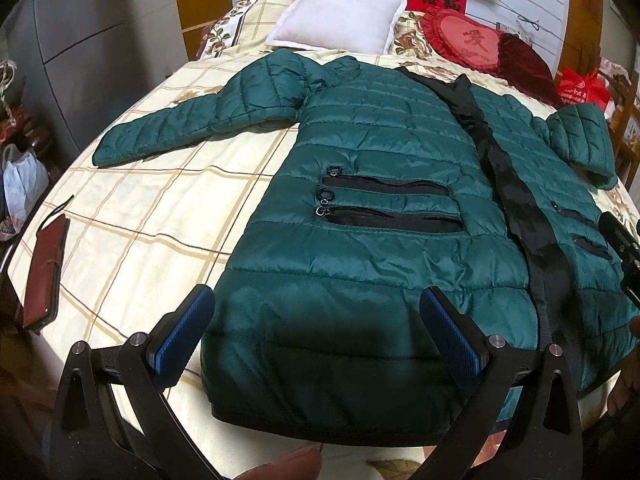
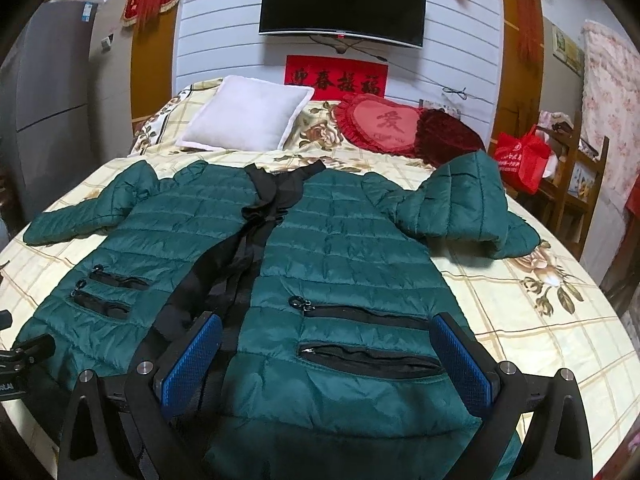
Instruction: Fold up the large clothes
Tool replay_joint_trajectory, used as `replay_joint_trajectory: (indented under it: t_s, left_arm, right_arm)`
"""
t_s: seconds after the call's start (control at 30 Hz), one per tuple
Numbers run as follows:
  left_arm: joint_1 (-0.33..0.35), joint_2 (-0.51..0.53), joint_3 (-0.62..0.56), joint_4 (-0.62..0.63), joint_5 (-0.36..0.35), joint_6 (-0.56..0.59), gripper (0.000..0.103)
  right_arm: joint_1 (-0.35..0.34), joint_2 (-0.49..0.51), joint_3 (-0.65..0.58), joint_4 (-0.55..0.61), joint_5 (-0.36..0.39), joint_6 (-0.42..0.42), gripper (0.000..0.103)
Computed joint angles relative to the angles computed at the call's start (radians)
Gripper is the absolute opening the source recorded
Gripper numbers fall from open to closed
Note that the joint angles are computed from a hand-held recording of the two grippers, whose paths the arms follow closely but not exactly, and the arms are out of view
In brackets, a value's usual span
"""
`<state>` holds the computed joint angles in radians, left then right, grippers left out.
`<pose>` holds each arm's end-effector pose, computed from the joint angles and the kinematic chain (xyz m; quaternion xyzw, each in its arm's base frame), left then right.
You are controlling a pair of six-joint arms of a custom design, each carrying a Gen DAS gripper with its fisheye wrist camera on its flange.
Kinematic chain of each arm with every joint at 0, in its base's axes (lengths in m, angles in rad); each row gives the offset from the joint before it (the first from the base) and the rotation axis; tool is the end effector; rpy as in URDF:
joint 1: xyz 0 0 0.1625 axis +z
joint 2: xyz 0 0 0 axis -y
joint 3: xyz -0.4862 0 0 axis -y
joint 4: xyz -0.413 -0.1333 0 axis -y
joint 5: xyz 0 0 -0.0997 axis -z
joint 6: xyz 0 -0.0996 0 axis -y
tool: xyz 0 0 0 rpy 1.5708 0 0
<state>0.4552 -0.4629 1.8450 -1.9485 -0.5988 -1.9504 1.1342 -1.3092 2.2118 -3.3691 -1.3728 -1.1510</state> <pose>-0.3710 -0.4216 -0.1403 -0.1087 0.7996 -0.3930 0.4408 -0.0814 -0.5360 0.3248 0.3537 -0.8254 0.3657 0.2448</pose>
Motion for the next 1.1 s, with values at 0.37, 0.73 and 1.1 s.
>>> replay_joint_trajectory:
  t_s: [0.37,0.73,1.1]
  left_arm:
    - [0.000,-0.007,0.022,-0.038,0.001,0.002,0.103]
    - [-0.001,-0.010,0.032,-0.040,-0.011,-0.018,0.103]
    - [0.001,-0.010,0.039,-0.053,-0.019,-0.014,0.103]
  right_arm:
    - [0.000,0.003,0.001,-0.007,0.003,0.007,0.103]
    - [0.005,0.000,0.011,-0.003,-0.003,0.010,0.103]
    - [0.009,0.001,0.027,-0.048,-0.003,-0.025,0.103]
